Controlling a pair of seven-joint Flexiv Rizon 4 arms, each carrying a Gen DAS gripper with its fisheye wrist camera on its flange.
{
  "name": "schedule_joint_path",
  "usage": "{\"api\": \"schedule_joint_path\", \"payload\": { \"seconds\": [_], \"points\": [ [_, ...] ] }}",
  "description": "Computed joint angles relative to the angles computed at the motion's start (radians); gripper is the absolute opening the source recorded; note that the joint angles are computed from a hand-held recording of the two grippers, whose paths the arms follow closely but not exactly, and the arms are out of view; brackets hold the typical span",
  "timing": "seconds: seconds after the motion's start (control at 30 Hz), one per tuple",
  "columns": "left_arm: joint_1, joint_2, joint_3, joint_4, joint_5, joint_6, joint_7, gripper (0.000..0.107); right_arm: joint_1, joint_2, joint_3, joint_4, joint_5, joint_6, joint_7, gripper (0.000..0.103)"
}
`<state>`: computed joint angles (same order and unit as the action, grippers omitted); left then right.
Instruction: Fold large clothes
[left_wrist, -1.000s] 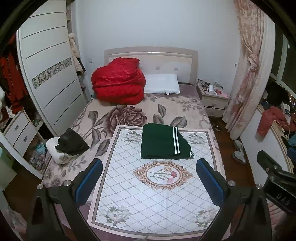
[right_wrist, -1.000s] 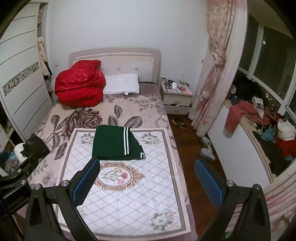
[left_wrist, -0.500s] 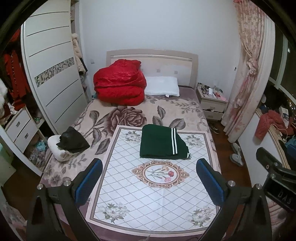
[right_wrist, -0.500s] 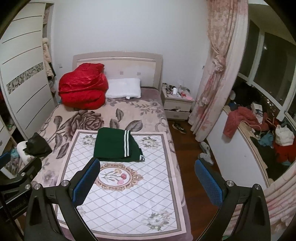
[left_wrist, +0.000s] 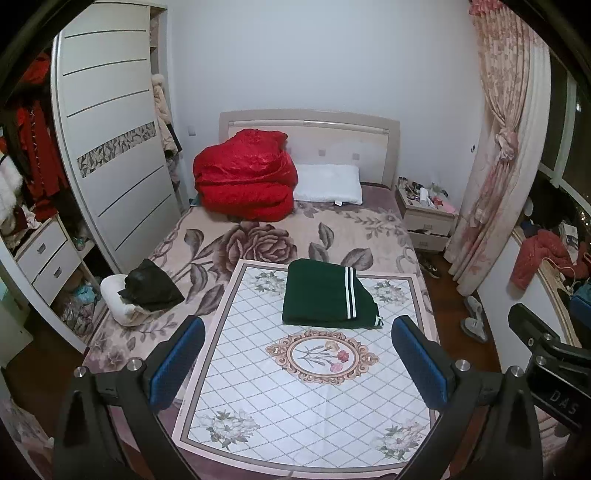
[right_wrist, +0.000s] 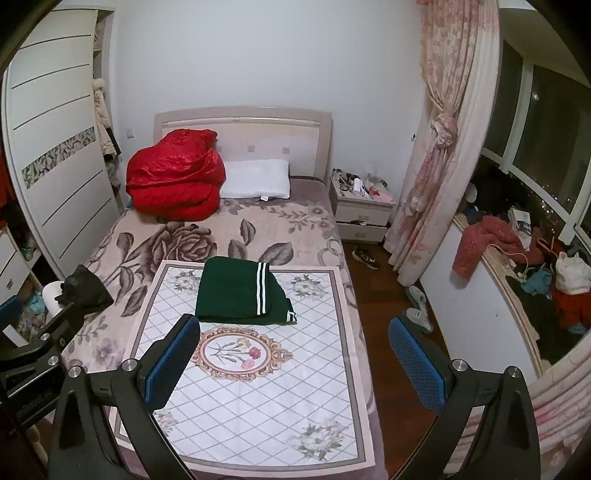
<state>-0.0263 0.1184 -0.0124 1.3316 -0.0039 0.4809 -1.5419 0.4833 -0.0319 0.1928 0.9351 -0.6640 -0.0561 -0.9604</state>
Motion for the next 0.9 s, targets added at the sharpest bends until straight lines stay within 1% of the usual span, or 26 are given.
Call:
{"api": "schedule_joint_path", "payload": {
  "seconds": [0.37, 0.53, 0.9],
  "points": [
    [-0.001, 0.001, 0.001, -0.005, -0.003, -0.008, -0.003, 0.103, -0.001, -0.008, -0.006, -0.016, 0.014, -0.001, -0.014, 0.103],
    [0.000, 0.004, 0.001, -0.006, -0.003, -0.013, -0.005, 0.103, 0.008, 0.003, 0.004, -0.001, 0.006, -0.007, 0.006, 0.103],
    [-0.001, 0.009, 0.000, 0.000, 0.000, -0.004, 0.001, 0.103, 0.001, -0.001, 0.000, -0.006, 0.019, 0.003, -0.003, 0.103]
  ]
}}
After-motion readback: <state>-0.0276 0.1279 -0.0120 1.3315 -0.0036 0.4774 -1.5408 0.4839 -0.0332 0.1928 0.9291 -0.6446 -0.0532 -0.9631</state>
